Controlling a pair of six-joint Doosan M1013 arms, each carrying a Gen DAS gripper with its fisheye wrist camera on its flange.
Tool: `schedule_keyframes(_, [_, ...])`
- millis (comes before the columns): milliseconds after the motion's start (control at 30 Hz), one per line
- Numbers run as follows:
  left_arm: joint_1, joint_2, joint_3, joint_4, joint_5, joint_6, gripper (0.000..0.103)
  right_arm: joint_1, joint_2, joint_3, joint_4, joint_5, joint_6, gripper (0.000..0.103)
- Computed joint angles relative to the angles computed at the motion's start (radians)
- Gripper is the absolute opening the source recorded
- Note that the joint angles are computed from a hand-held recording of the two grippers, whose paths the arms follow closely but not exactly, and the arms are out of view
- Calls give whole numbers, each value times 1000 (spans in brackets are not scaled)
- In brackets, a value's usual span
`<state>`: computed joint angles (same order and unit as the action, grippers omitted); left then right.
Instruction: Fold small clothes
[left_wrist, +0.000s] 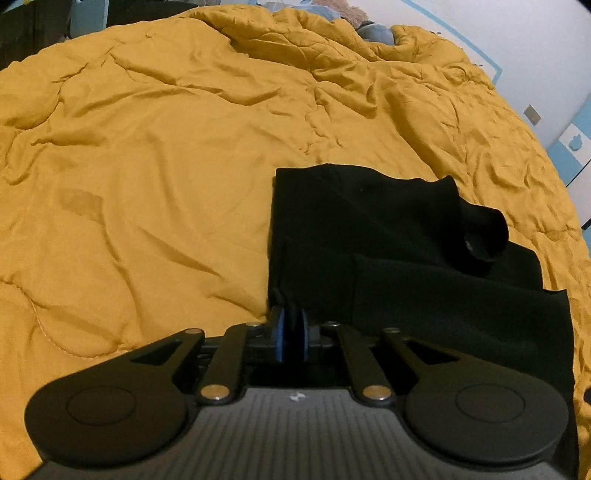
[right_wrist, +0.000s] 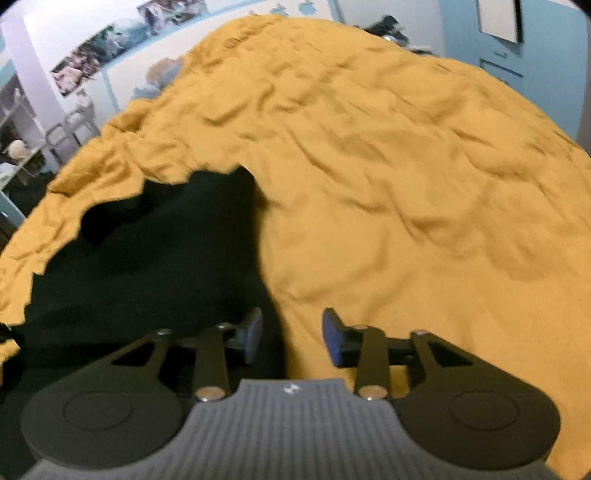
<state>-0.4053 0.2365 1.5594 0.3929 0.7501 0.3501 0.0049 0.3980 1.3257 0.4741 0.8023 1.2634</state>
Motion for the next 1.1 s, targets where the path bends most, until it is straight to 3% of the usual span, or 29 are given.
schedule_keyframes(67, [1, -5, 9, -3, -9, -6, 11, 3, 33, -43, 56, 15, -11, 59])
schedule_keyframes(133, [1, -8, 16, -4, -18, -12, 11, 7, 75, -100, 96, 47, 12, 66])
schedule_keyframes(200, [5, -10, 18, -11, -30, -10, 19, 11, 112, -150, 109, 72, 51, 66])
schedule_keyframes(400, [15, -20, 32, -3, -91, -28, 25, 20, 205, -270, 137, 90, 181, 62])
schedule_keyframes(433, [16, -13, 26, -13, -79, -11, 25, 24, 220, -292, 125, 104, 188, 61])
schedule_keyframes(500, [13, 4, 9, -13, -38, 11, 27, 41, 257, -348, 32, 155, 236, 35])
schedule_keyframes(533, [13, 10, 5, -18, -23, 13, 28, 46, 277, -375, -7, 188, 275, 6])
schedule_keyframes(600, [15, 15, 8, -34, -19, 11, 28, 50, 295, -388, -75, 190, 353, 0])
schedule_keyframes(833, [15, 28, -1, -49, 18, 70, 32, 40, 312, -385, -94, 197, 435, 0])
schedule_keyframes(933, [12, 17, -10, -37, 63, 89, 38, 54, 299, -401, -222, 202, 449, 0])
schedule_keyframes(1000, [7, 3, -12, -22, 98, 100, 40, 51, 282, -398, -258, 204, 399, 0])
schedule_keyframes(1033, [3, -2, -16, -15, 116, 101, 40, 41, 268, -388, -226, 208, 354, 8])
schedule_keyframes(1100, [-7, -15, -18, 10, 140, 91, 40, 25, 226, -348, -157, 192, 235, 8])
